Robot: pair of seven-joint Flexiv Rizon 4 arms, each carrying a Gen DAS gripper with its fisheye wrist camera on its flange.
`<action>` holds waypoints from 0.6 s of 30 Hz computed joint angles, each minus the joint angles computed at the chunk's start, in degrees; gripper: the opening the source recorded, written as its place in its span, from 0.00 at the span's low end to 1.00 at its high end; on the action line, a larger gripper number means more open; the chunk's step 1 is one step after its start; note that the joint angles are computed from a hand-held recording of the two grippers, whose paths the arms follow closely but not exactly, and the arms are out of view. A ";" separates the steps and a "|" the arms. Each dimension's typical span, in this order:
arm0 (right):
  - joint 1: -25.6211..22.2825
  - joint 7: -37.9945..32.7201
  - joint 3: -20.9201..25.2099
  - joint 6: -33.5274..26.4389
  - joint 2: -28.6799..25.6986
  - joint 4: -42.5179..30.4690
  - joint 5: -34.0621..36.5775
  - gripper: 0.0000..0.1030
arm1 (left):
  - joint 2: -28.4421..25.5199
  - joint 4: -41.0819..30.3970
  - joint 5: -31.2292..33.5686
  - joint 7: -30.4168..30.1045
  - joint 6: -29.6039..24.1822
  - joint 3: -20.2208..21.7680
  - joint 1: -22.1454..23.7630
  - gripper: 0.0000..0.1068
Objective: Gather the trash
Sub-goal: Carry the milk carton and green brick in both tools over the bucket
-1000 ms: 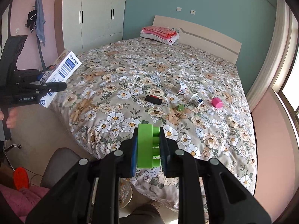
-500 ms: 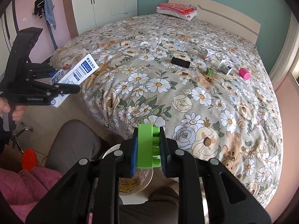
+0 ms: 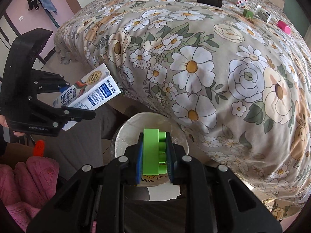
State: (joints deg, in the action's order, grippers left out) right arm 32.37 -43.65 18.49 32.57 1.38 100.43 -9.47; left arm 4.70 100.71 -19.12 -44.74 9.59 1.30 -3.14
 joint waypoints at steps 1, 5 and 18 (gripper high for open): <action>0.00 -0.01 0.04 0.45 -0.32 0.56 0.76 0.21 | -0.33 0.36 0.31 0.10 -0.26 -0.09 -0.09 0.45; 0.16 -0.52 0.13 2.39 -1.93 2.43 4.18 0.21 | -1.74 1.76 1.17 -0.25 -1.39 -0.54 -0.47 0.45; 0.52 -5.23 0.34 5.60 -10.00 3.63 14.56 0.21 | -8.10 5.09 5.29 -4.29 -1.80 -2.24 -2.12 0.45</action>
State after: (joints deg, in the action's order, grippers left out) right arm 32.89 -48.88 18.82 38.17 -8.61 104.05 5.09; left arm -3.40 105.81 -13.83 -49.02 7.79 -0.94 -5.26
